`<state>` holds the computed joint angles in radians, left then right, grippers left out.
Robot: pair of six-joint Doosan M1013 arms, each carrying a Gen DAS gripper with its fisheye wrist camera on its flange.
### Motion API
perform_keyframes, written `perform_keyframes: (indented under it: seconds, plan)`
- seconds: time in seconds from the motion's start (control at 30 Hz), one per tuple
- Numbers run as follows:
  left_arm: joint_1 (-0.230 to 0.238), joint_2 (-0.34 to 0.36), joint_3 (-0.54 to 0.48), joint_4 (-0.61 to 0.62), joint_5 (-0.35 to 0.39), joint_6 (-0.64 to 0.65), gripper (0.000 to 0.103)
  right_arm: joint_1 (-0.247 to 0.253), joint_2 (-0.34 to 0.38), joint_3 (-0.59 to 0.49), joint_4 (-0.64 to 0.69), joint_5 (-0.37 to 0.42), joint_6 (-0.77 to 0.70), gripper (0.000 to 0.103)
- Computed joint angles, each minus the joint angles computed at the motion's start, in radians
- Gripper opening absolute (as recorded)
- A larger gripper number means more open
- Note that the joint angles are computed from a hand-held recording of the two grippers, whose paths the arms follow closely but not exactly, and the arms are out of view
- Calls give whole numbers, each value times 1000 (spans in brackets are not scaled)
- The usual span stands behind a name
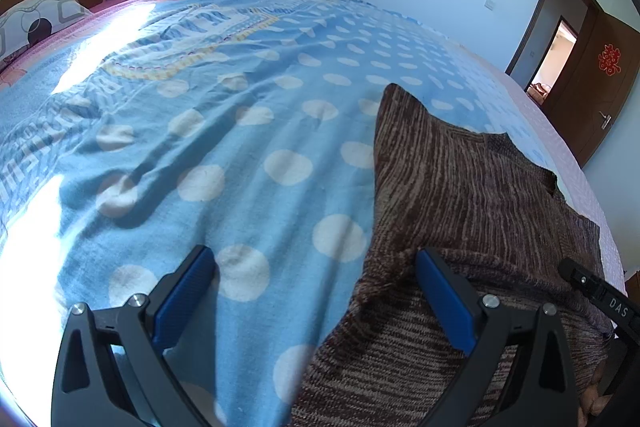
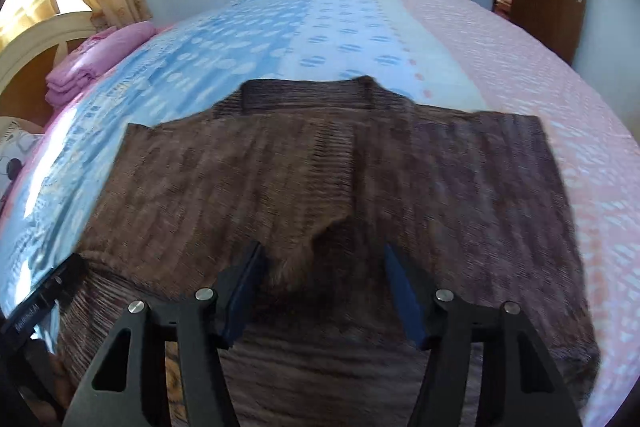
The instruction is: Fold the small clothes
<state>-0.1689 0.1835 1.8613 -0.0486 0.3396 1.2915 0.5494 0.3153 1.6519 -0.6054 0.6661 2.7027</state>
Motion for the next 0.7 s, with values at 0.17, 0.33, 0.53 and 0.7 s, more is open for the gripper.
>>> perform_keyframes:
  seconds: [0.17, 0.33, 0.53, 0.7]
  plan:
    - [1, -1, 2, -12, -5, 9, 103, 17, -56, 69, -53, 70, 70, 62]
    - [0, -1, 2, -8, -5, 5, 103, 35, -100, 108, -210, 21, 241, 57]
    - [0, 0, 1, -5, -4, 2, 103, 35, -39, 48, -182, -74, 144, 53]
    - [1, 1, 0, -18, -3, 16, 103, 15, -24, 32, 41, -62, -64, 54]
